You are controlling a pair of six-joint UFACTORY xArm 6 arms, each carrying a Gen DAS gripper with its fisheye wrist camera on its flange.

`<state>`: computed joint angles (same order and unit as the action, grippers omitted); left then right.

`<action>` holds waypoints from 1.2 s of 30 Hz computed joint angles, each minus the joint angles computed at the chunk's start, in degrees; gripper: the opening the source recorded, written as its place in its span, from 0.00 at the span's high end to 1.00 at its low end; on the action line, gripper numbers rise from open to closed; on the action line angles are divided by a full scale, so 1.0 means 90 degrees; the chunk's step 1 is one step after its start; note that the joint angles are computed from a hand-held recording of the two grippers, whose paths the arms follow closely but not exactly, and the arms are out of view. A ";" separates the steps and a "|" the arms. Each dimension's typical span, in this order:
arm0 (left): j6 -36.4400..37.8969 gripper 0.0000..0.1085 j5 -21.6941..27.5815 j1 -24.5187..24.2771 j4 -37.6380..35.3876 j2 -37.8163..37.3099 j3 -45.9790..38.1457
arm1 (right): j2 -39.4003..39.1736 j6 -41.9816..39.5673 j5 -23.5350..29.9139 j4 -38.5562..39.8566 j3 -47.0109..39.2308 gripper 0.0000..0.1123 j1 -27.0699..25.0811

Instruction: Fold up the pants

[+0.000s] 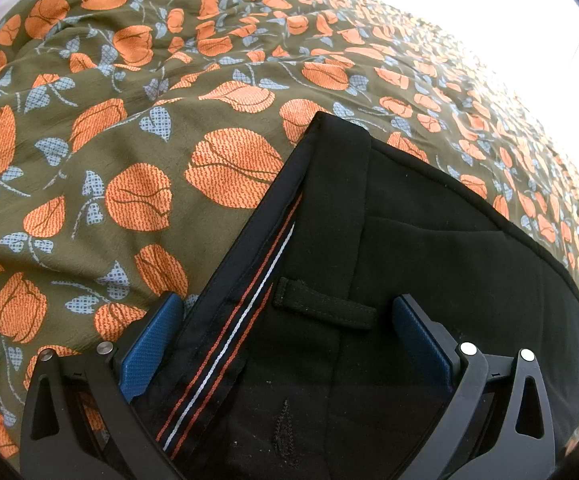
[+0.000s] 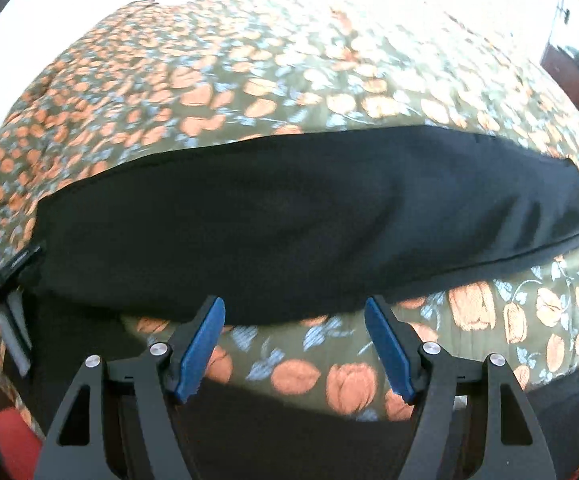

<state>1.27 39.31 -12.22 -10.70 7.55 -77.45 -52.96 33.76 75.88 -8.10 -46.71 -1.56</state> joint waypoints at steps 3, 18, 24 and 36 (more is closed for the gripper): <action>-0.0007 0.05 0.0002 -0.0003 0.0005 0.0003 -0.0006 | -0.0220 0.0369 -0.0096 0.0220 0.0084 0.35 0.0591; -0.0292 0.05 -0.0304 -0.0013 -0.0002 -0.0081 0.0205 | -0.1198 0.3048 -0.0445 -0.0516 0.0756 0.30 0.3794; -0.0406 0.05 0.0344 0.0055 -0.0103 0.0088 -0.0214 | 0.0035 0.1862 -0.2759 0.0358 0.1074 0.30 0.3817; 0.3116 0.06 0.3784 0.0475 -0.2386 -0.1988 0.0276 | -0.1527 0.1284 -0.2228 0.1305 0.1836 0.30 0.3196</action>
